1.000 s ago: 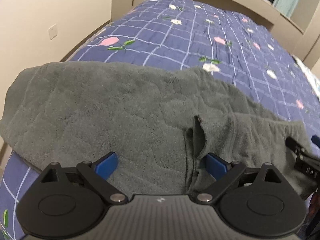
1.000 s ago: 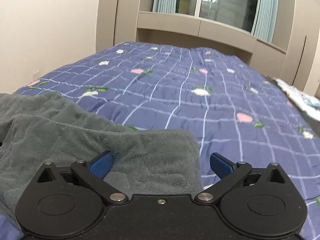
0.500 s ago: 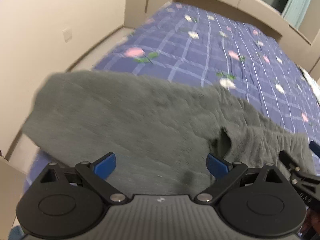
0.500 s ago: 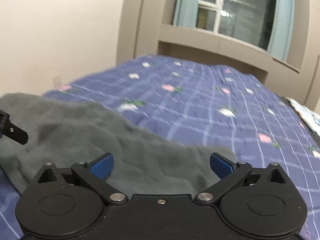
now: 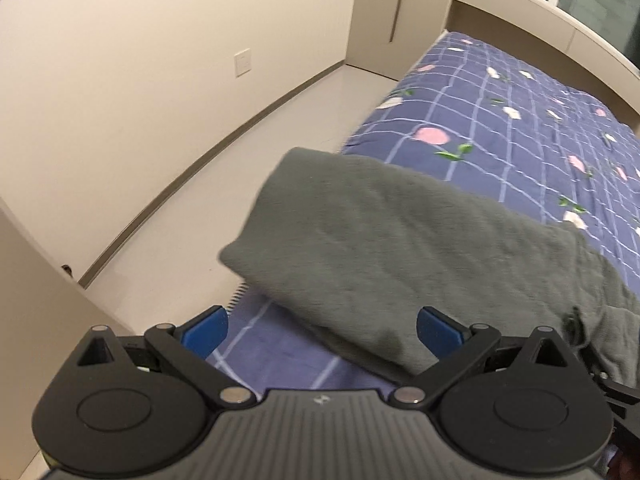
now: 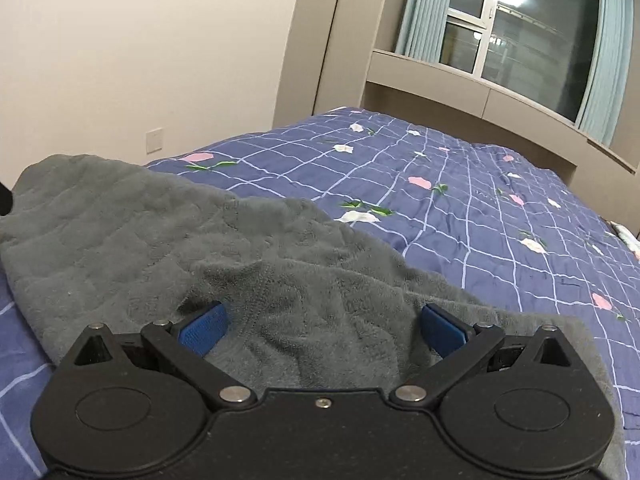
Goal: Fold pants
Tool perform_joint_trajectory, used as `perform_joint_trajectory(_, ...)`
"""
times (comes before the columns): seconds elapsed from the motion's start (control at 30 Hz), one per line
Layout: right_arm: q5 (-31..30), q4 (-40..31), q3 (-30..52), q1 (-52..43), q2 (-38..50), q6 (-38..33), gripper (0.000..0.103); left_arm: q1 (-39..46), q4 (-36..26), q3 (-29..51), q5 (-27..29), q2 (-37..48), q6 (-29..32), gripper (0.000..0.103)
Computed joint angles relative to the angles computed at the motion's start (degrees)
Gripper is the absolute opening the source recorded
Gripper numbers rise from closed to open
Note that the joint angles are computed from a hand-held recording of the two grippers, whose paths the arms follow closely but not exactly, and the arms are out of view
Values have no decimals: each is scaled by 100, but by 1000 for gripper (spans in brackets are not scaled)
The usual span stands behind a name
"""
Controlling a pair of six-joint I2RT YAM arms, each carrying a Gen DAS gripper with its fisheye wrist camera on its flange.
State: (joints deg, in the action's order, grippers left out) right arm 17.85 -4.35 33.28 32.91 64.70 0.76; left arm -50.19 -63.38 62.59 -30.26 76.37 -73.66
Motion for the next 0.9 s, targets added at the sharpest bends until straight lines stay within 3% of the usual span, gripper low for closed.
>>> perform_joint_trajectory(0.17, 283, 434, -278, 173, 9, 64, 102, 203, 269, -549, 125, -420, -19, 102)
perform_joint_trajectory(0.47, 560, 1060, -687, 314, -58, 194, 102, 422, 1679, -2206, 80, -1858, -101, 102)
perform_joint_trajectory(0.6, 568, 1101, -696, 321, -32, 199, 102, 1157, 2938, -3005, 699, -2374, 337, 102)
perform_joint_trajectory(0.83, 705, 1213, -734, 404, 15, 176, 102, 2516, 4788, -4023, 2011, -2527, 693, 102)
perform_joint_trajectory(0.9, 756, 1239, -738, 433, 38, 165, 102, 2551, 5080, -4171, 1984, -2498, 706, 93)
